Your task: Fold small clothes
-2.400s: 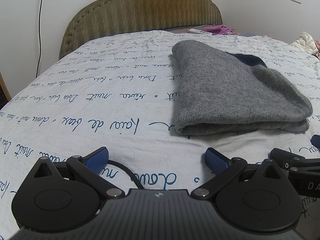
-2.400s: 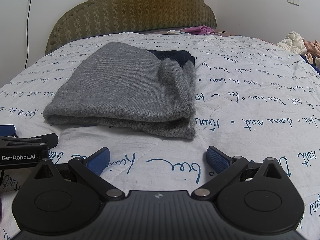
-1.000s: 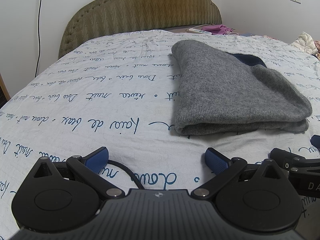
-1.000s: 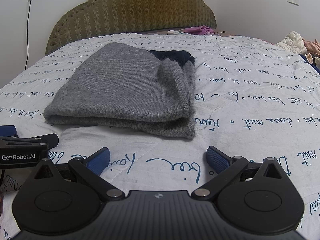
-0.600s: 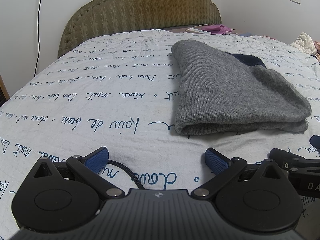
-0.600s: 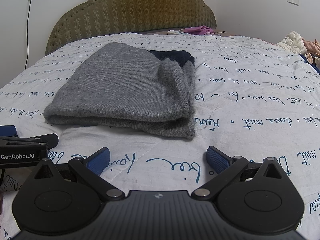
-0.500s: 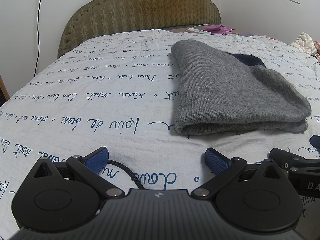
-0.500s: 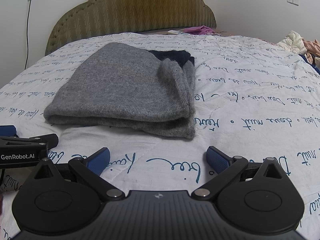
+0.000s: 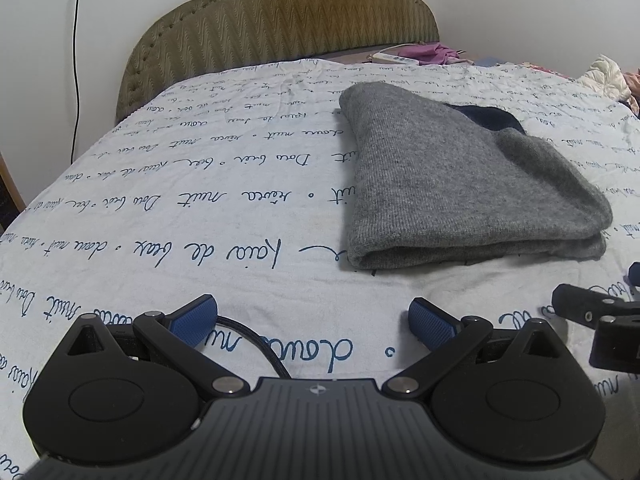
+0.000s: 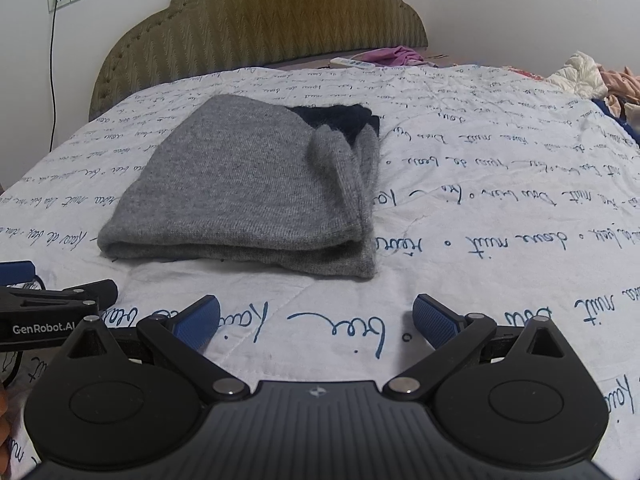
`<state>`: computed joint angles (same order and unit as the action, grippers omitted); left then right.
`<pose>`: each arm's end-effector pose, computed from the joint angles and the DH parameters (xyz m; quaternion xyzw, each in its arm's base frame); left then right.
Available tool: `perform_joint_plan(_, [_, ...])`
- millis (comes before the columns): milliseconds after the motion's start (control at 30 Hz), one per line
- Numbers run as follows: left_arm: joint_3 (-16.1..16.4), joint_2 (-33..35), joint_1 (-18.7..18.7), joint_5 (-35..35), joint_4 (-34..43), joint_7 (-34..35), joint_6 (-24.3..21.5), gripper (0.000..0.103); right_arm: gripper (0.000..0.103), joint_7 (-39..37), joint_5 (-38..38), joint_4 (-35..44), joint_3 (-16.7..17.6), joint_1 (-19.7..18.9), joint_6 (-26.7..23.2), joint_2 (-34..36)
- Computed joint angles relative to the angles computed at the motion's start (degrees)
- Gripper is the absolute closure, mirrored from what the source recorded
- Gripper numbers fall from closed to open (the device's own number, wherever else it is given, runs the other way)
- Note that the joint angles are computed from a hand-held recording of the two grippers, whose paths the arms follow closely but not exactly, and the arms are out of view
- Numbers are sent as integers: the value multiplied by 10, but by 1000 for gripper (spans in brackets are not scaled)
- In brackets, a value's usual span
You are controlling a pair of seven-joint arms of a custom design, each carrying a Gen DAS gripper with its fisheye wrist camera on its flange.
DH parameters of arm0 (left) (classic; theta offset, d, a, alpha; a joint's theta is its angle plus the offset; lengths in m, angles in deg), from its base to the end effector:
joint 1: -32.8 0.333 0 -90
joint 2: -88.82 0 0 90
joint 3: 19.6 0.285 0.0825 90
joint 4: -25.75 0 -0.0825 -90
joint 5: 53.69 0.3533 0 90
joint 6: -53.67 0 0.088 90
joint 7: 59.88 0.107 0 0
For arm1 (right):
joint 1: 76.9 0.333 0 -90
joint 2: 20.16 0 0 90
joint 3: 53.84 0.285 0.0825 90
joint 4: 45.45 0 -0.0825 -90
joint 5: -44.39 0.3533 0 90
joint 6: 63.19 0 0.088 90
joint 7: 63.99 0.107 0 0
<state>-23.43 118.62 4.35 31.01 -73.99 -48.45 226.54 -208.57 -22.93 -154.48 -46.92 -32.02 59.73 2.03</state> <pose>0.4988 -0.3966 0.3118 -0.4278 0.7992 -0.3338 0.2584 0.3997 0.4394 0.2956 -0.4476 0.7858 -0.3435 0.2534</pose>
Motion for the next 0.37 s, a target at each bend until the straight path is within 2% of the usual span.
perform_joint_plan(100, [-2, -4, 3, -8, -3, 11, 1, 0, 0, -6, 4, 3, 0, -2, 4, 1])
perform_joint_plan(233, [-15, -7, 15, -67, -14, 75, 1, 0, 0, -11, 2, 5, 0, -1, 10, 2])
perform_joint_plan(267, [-9, -9, 10, -64, -16, 70, 5, 0, 0, -13, 1, 6, 0, -1, 10, 3])
perform_joint_plan(367, [17, -21, -8, 6, -15, 0, 13, 0, 0, -10, -6, 0, -2, 1, 14, -4])
